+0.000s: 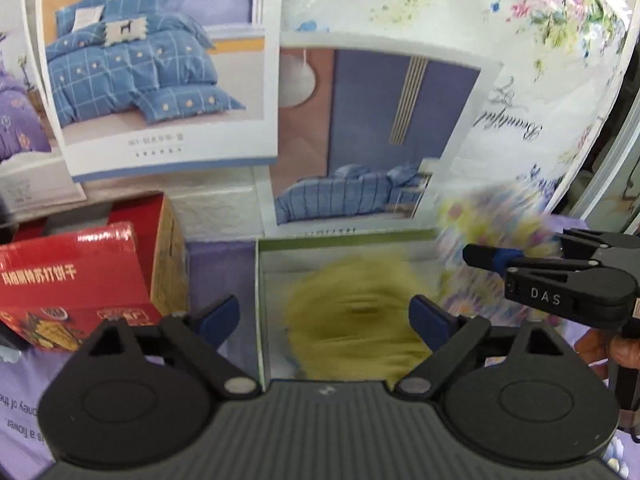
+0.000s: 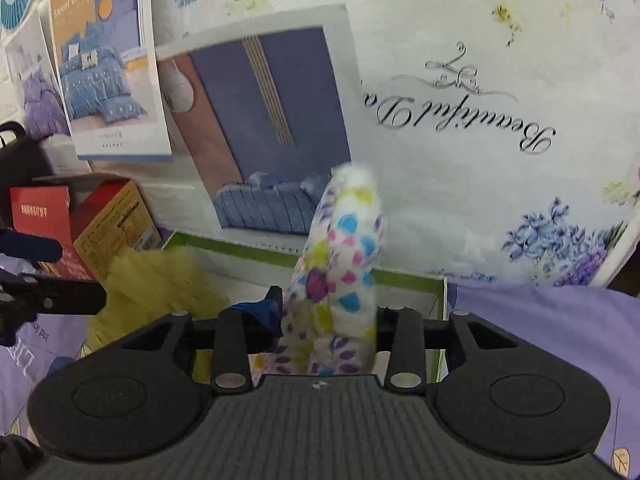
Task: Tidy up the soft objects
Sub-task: 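Carry the bath puff into the green box with left tool while right tool drops the mitt in, then move both open tools back over the table toward the black cup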
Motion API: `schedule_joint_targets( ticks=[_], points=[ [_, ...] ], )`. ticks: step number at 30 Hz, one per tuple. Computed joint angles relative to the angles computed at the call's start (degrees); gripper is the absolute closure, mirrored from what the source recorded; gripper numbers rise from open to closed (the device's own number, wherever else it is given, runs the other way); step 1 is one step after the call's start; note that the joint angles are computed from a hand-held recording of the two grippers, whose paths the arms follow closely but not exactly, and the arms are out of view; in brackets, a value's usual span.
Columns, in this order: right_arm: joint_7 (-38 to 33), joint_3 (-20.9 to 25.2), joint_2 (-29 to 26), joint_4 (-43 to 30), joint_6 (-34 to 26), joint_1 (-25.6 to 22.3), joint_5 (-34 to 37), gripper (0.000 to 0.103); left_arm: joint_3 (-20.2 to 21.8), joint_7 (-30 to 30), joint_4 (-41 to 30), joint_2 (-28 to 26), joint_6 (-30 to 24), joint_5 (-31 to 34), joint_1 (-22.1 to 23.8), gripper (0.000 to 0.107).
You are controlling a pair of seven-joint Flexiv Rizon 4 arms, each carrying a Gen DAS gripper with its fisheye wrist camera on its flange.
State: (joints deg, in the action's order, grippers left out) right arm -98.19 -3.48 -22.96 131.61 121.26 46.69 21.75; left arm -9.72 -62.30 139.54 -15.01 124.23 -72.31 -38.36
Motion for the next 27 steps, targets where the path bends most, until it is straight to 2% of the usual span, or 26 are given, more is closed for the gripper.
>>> schedule_joint_targets(
  ticks=[5,10,16,20,23,27],
  points=[
    [-1.75,1.52,2.50,0.56,4.14,-1.29,0.72,0.065,-0.52,-0.03,0.03,2.10,2.04,-1.33,-0.66,0.014],
    [-3.98,4.76,5.19,2.00,6.71,-3.82,1.96,0.053,-3.26,3.45,0.45,4.19,5.78,-6.81,-3.20,0.014],
    [-5.91,10.44,10.24,9.34,8.36,-4.62,5.46,0.046,-7.90,2.86,3.75,6.25,13.39,-12.83,-9.95,0.014],
    [-7.23,15.22,12.99,14.27,11.91,-2.49,11.39,0.044,-11.09,2.09,4.60,6.25,19.32,-18.70,-16.08,0.014],
    [-10.72,18.96,15.79,16.47,12.95,0.46,19.24,0.043,-12.81,1.27,4.90,5.84,23.40,-21.73,-20.43,0.013],
    [-18.33,24.83,19.19,16.63,13.86,3.28,31.67,0.041,-14.18,-1.22,5.85,6.44,26.31,-24.13,-25.32,0.012]
  ],
)
